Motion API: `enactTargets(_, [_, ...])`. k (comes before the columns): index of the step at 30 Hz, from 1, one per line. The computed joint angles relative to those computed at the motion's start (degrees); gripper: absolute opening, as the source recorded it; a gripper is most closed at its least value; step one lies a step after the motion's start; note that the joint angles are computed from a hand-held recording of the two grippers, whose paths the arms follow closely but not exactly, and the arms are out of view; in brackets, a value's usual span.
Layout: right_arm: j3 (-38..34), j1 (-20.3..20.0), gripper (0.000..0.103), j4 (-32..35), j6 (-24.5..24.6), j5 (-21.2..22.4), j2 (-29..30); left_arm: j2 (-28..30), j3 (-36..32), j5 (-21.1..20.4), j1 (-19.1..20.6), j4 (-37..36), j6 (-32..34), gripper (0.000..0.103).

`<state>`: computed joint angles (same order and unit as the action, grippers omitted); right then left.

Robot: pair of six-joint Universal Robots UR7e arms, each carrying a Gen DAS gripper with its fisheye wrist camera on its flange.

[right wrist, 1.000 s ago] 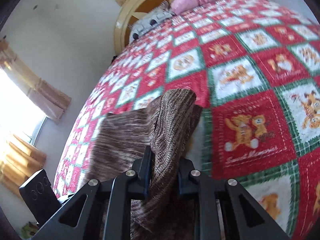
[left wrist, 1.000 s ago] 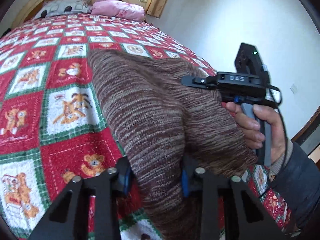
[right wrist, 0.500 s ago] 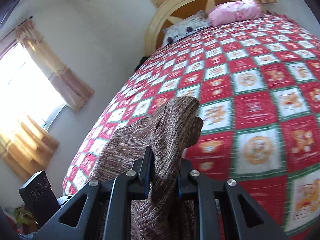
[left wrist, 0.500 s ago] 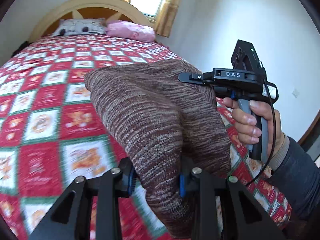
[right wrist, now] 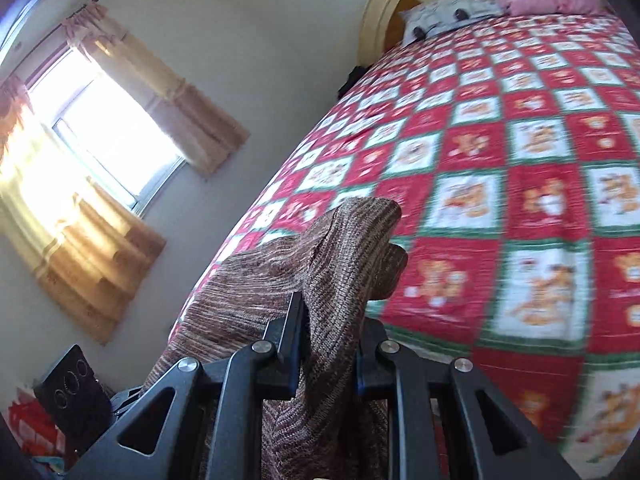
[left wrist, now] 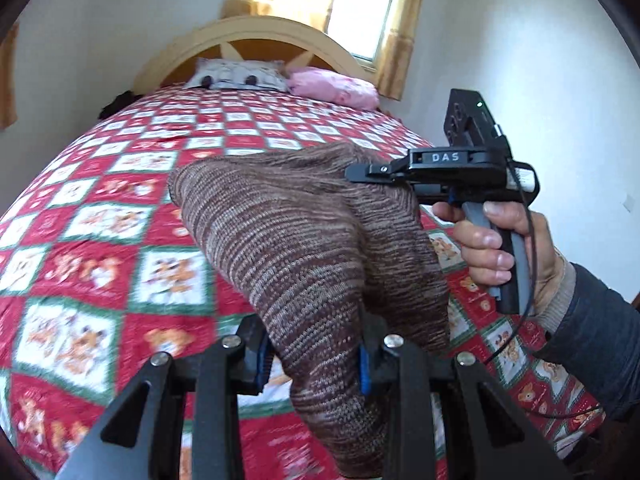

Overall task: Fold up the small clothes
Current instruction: 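Lay the folded edge down and open the right gripper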

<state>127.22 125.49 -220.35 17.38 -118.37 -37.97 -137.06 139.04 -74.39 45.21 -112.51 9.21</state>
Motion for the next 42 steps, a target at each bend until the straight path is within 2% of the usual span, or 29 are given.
enactTargets(5, [-7.2,-0.3,0.019,5.7,-0.3,2.7,4.1,-0.5,-1.8,0.9,5.9,0.0,3.1,0.033])
enactTargets(9, [-12.8,-0.1,0.019,11.7,-0.8,3.1,7.1,-0.1,-3.1,0.0,12.4,-0.8,5.9,0.033])
enactTargets(14, [-17.6,-1.0,0.02,18.6,-0.5,0.6,10.3,4.0,-1.5,-1.2,20.1,-5.4,8.8,0.035])
enactTargets(16, [-18.5,-1.1,0.025,21.4,0.4,-2.2,11.0,5.7,-0.3,1.3,21.6,-7.2,9.1,0.04])
enactTargets(18, [-16.7,-1.0,0.029,19.7,0.9,-2.9,10.6,5.7,-0.2,0.7,23.2,-7.5,9.4,0.044])
enactTargets(20, [-14.2,-0.2,0.029,17.4,0.4,-3.8,9.9,4.3,-0.6,0.2,22.9,-6.7,9.6,0.045])
enactTargets(22, [-10.7,2.3,0.029,14.6,-0.2,-6.1,8.7,2.0,-1.1,0.5,21.4,-5.1,9.8,0.046])
enactTargets(24, [-7.9,4.5,0.029,12.0,-0.4,-6.7,7.8,0.5,-1.3,0.4,20.3,-5.9,11.3,0.052])
enactTargets(28, [-4.9,7.4,0.029,12.0,0.8,-3.0,7.7,-2.6,0.3,6.0,15.1,-11.0,12.9,0.067])
enactTargets(31, [-5.4,8.7,0.029,16.3,2.4,-4.3,9.4,1.1,0.0,6.1,16.2,-16.4,13.1,0.075])
enactTargets(33, [-5.8,8.8,0.026,17.5,2.8,-5.0,10.7,4.5,1.3,11.3,15.3,-20.5,14.0,0.077])
enactTargets(34, [-5.9,9.1,0.011,17.5,3.1,-6.1,11.3,4.5,2.5,14.6,13.9,-21.1,13.9,0.077])
enactTargets(36, [-5.9,9.5,0.009,17.8,4.5,-7.5,11.3,7.0,4.0,19.6,12.8,-23.2,13.8,0.077])
enactTargets(40, [-5.6,11.6,0.006,17.8,4.4,-9.1,9.9,11.6,3.4,18.9,15.2,-26.2,13.4,0.077])
enactTargets(42, [-5.0,12.6,0.006,18.6,5.0,-10.0,8.9,12.0,3.7,20.1,14.7,-26.3,13.5,0.077])
